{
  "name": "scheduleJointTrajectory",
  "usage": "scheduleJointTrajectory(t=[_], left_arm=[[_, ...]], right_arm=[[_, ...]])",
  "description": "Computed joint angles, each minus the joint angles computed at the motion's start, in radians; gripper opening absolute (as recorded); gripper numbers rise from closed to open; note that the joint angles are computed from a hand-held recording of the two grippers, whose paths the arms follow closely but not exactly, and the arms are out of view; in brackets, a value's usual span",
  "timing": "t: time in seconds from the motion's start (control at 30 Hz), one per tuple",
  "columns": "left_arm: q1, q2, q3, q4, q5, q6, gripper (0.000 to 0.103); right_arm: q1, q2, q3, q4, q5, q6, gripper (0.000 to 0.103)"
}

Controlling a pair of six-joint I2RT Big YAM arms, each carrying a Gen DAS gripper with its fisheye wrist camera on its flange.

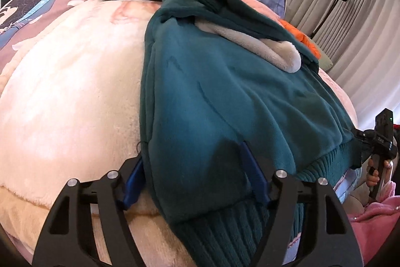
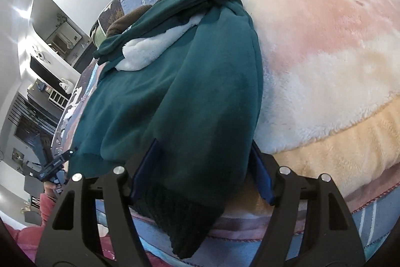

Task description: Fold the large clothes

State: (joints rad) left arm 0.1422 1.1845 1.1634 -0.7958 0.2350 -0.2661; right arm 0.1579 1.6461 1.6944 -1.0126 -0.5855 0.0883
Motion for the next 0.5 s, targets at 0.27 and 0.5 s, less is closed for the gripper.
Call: scheduleJointTrajectory(t=[0.27,0.5], left_arm=[[0.014,0.027,0.03,0.045,0.011,-0.085,0.02],[0.002,-0.012,0.048,0.054,0.003,-0.079,0.022]], right_arm=[[-0.022,0.026,0.023,0.111,-0.152,0.161,0.022],[-0.059,0.011,0.052,0.153,-0.177,0.214,0.019]])
